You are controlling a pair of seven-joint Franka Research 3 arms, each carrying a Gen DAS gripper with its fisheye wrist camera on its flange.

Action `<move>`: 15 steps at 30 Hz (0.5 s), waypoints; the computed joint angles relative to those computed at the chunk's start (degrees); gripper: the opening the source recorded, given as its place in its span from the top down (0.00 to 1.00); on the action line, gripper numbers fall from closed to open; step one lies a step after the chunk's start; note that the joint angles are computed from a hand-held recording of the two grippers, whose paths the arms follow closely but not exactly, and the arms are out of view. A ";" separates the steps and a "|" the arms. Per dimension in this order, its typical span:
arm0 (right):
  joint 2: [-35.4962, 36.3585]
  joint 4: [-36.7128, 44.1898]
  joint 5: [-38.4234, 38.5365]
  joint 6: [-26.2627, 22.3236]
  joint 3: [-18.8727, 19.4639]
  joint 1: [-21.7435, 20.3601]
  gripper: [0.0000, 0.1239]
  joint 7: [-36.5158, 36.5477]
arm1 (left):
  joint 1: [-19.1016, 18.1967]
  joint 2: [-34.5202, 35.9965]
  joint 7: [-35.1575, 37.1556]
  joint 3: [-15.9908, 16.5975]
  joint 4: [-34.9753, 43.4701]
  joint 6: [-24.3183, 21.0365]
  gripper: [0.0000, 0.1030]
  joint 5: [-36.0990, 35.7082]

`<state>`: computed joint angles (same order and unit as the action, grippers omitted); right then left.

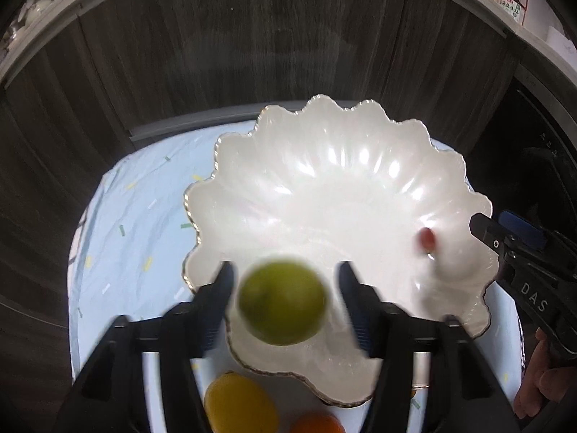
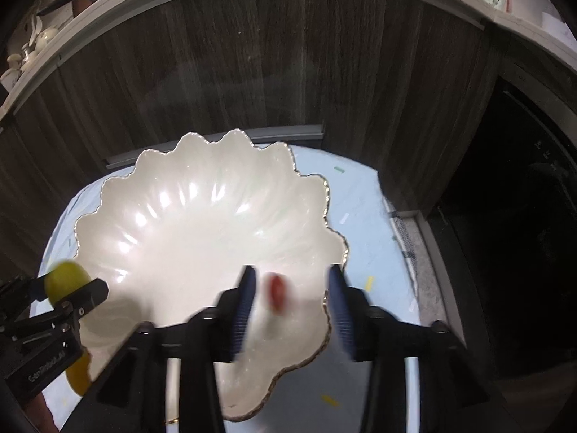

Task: Organize fruits
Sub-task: 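Open both tools to drop the apple and date into the bowl, then withdraw both open tools from the bowl back over the cloth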

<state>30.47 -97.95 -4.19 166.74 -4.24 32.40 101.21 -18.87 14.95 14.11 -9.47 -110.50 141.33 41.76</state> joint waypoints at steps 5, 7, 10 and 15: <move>-0.87 -0.88 -0.51 0.73 -1.17 0.80 0.49 1.53 | -0.55 -1.18 -1.62 0.09 0.04 -1.56 0.24 2.46; -1.39 -1.42 -1.17 1.05 -1.93 1.43 0.45 2.47 | -0.65 -1.60 -2.10 -0.01 0.00 -2.28 0.19 3.10; -2.45 -2.55 -2.90 1.60 -3.46 2.71 0.41 4.25 | -0.86 -2.31 -3.36 -0.23 -0.11 -3.65 0.14 4.11; -4.63 -4.71 -4.75 2.50 -4.04 3.09 0.41 6.24 | -0.76 -3.83 -3.83 -1.02 -0.84 -4.45 0.13 4.35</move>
<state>25.85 -102.66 -8.94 169.24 -8.28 35.49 107.45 -19.64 11.12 10.27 -10.49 -111.35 136.87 46.11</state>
